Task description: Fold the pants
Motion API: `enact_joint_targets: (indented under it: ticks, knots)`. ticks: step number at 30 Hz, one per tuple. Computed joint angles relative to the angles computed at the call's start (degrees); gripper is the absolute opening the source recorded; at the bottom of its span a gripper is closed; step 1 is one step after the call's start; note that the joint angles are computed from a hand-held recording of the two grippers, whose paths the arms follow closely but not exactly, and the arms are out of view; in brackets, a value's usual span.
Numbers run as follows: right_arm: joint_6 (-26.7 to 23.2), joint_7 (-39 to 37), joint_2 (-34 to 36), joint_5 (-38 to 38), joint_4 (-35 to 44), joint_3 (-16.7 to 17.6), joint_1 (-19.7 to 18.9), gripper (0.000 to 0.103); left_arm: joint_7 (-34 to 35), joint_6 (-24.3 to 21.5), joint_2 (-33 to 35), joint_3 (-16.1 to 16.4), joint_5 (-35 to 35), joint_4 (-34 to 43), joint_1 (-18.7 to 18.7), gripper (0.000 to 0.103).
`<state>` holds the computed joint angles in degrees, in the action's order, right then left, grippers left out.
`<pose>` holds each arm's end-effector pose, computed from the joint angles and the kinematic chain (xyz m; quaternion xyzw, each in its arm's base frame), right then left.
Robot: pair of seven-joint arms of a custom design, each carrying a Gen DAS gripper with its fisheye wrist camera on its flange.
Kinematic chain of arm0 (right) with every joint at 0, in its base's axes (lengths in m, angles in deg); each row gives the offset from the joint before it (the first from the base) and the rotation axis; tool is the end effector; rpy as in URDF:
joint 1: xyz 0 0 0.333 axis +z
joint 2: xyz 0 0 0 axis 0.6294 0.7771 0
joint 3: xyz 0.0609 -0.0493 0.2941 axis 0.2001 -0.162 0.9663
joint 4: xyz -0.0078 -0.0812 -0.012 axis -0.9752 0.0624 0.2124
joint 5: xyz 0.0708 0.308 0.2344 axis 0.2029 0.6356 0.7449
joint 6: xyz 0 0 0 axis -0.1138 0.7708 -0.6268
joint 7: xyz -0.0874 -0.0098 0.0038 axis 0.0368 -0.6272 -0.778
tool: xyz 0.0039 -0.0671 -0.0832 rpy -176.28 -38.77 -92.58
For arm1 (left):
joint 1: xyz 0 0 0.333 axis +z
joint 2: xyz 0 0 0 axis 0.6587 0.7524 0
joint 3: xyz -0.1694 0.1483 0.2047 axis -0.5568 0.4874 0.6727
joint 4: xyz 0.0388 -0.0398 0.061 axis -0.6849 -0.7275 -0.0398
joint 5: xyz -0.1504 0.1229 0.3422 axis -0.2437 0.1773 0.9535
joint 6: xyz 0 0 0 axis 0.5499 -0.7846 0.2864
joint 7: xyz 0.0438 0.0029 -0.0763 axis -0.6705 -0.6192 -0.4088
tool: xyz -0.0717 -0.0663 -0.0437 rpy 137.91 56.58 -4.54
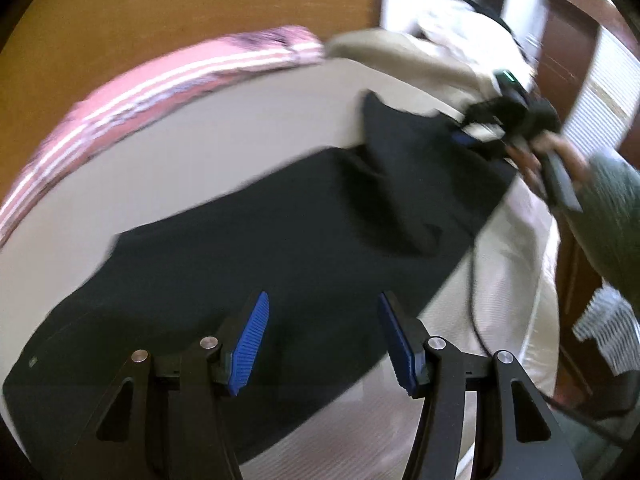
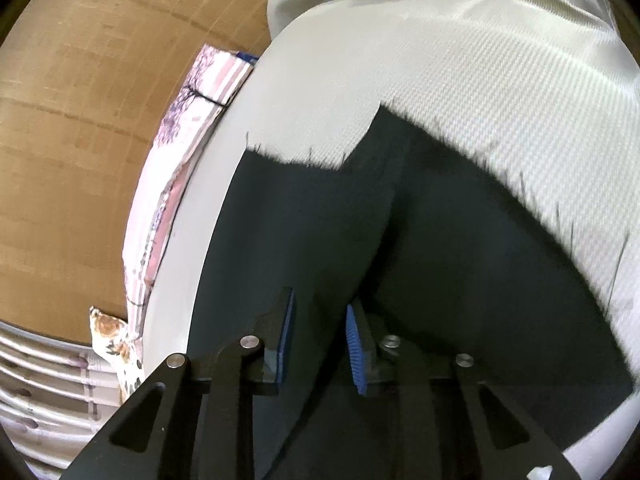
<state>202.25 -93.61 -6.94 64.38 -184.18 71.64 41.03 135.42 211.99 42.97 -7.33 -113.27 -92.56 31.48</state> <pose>0.5112 0.2090 0.3500 -0.2962 0.8751 0.0418 0.3804 0.5245 -0.1924 0.4706 -0.3367 0.8953 -0.2845 0.0640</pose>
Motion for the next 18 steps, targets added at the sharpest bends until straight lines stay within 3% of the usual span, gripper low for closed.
enact_joint_targets:
  ticks: [3,9,13,18]
  knots:
    - [0.61,0.03,0.84,-0.39,0.55,1.36,-2.59,0.023,0.5,-0.6,1.26,-1.35,1.71,0.25,-1.38,0.057]
    - [-1.82,-2.15,2.25,-1.89,2.38,12.58,-14.98,0.016,-2.8,1.15,5.38,-3.01,5.79,2.02,-3.78,0.057]
    - [-1.69,-5.33,2.07,1.0,2.11,15.07,-17.6,0.012,-3.99,0.58,7.16,-3.12,5.06,3.61,-4.31,0.054]
    - [-0.73,-5.75,2.11,1.11,2.14,14.63,-17.37,0.009,-2.69,-0.22,7.35,-3.22,3.71,3.46,-4.6,0.054]
